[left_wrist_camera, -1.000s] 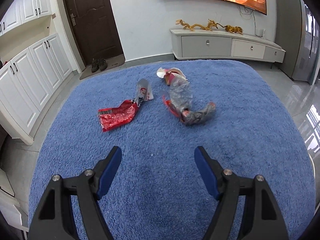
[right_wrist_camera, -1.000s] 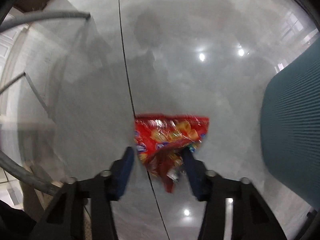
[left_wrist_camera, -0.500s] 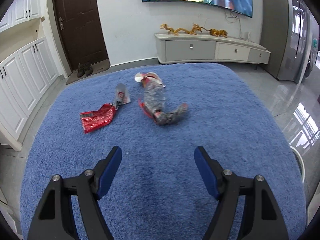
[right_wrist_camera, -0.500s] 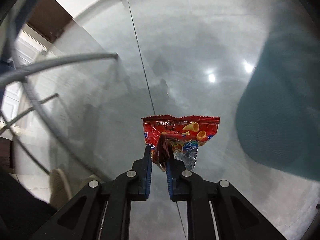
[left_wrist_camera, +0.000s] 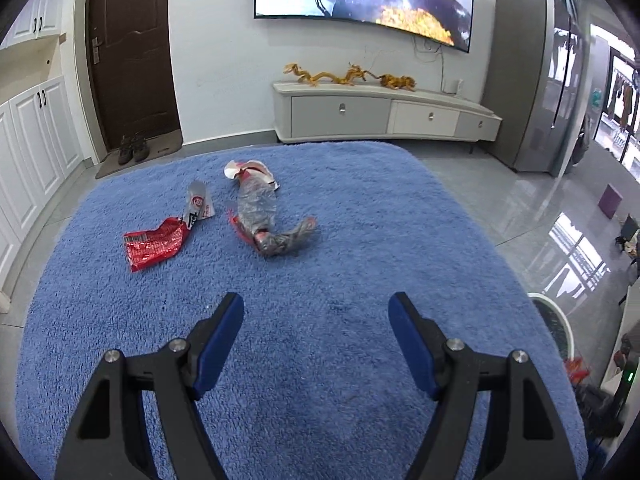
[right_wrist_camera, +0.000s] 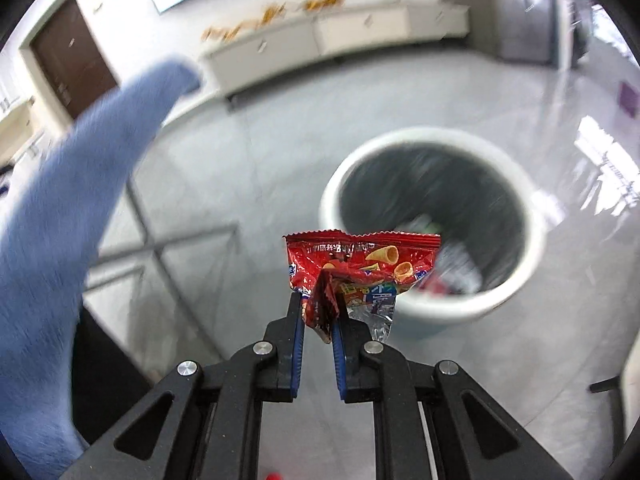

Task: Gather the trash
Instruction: 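Carry the red snack wrapper over the bin and open the right tool, then move both open tools back over the remaining wrappers on the rug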

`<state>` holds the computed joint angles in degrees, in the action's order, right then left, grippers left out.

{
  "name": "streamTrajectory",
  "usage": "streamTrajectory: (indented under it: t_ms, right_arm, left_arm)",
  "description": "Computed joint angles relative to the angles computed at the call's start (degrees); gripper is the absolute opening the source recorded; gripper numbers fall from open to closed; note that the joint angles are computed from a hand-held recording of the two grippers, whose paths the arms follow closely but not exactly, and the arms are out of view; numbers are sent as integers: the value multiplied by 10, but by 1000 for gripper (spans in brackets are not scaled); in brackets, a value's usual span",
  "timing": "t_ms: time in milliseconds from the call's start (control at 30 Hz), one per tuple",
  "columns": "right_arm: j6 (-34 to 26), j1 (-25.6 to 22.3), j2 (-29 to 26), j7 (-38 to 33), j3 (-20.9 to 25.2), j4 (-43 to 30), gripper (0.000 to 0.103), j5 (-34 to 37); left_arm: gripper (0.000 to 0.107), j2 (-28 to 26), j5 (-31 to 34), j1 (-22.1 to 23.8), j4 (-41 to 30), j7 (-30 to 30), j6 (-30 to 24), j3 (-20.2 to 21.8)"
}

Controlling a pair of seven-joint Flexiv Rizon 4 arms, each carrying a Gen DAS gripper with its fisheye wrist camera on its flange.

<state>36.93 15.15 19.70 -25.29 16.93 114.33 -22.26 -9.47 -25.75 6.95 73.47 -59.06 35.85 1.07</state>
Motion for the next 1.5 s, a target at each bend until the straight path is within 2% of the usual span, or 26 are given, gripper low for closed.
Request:
streamTrajectory:
  t_ms: [100,133,200,267,300,400,500,633,900,1067,1300,1500]
  right_arm:
    - [-3,-27,-10,21,-11,-7,13,-40]
    - [5,-35,-18,32,-16,-7,16,-48]
    - [7,-43,-31,43,-25,-8,32,-51]
    - [15,-54,-44,71,-29,-2,68,-63]
    - [19,-61,-50,93,-30,2,73,-75]
    - [53,-75,-61,136,-43,13,73,-95]
    - [73,-85,-68,140,-56,17,73,-104]
    - [89,-88,-103,155,-62,8,73,-133]
    - [50,-63,-159,111,-74,-22,74,-162]
    - [55,-47,-188,65,-85,-41,74,-119]
    - [89,-36,-181,156,-78,-30,74,-82]
    - [51,-12,-184,197,-67,-42,74,-95]
  left_arm:
    - [74,11,-9,3,11,6,5,4]
    - [74,16,-11,5,15,7,7,6]
    - [74,22,-10,7,19,7,13,10]
    - [74,29,-6,9,25,3,22,15]
    - [74,32,-3,11,27,-1,24,18]
    - [74,36,15,15,26,-13,27,24]
    - [74,39,35,17,25,-23,26,27]
    - [74,39,51,16,22,-30,24,26]
    - [74,23,68,8,4,-30,10,18]
    - [74,12,65,7,-4,-27,1,13]
    - [74,1,51,8,-9,-26,-4,10]
    - [74,-1,23,14,-9,-12,0,7]
